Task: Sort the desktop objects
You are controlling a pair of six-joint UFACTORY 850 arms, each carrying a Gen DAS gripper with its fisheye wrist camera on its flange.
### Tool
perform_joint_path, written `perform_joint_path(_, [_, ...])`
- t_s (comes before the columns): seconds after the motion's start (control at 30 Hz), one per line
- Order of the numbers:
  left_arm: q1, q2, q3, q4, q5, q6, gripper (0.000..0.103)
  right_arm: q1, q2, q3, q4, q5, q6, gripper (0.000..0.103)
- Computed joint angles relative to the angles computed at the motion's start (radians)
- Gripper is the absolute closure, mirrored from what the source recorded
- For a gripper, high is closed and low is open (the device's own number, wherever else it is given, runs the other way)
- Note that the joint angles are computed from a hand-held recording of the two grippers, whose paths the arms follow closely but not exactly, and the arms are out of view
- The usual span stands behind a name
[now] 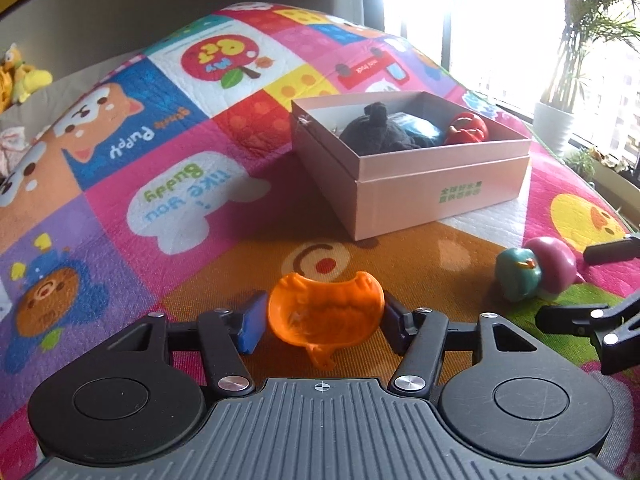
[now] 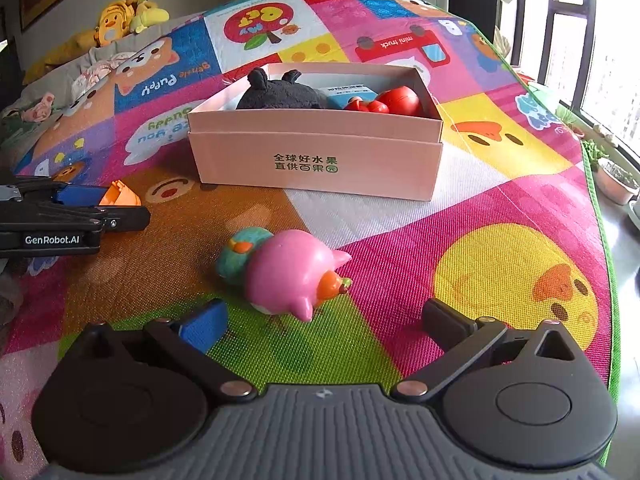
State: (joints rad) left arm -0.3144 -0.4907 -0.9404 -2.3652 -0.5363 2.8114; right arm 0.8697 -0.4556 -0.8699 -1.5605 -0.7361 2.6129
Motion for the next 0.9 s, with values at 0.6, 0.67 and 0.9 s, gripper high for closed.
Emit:
perform_joint_path(0.6, [0.028,0.073,0.127,0.115,-0.066,-0.022,0.031,0.003,-0.040,-0.090,0.029,-0.033,-0.176,0.031])
perform_joint_path(0.67, [0.024,0.073,0.129,0.096,-0.062,-0.002,0.035,0.011,-0.028,-0.079,0.033,-0.034,-0.176,0.031])
perform_joint_path(0.9, [0.016,0.094,0.136,0.055,-0.088,0.062,0.039,0.048,0.046,-0.017,0.036,-0.075,-0.177,0.032])
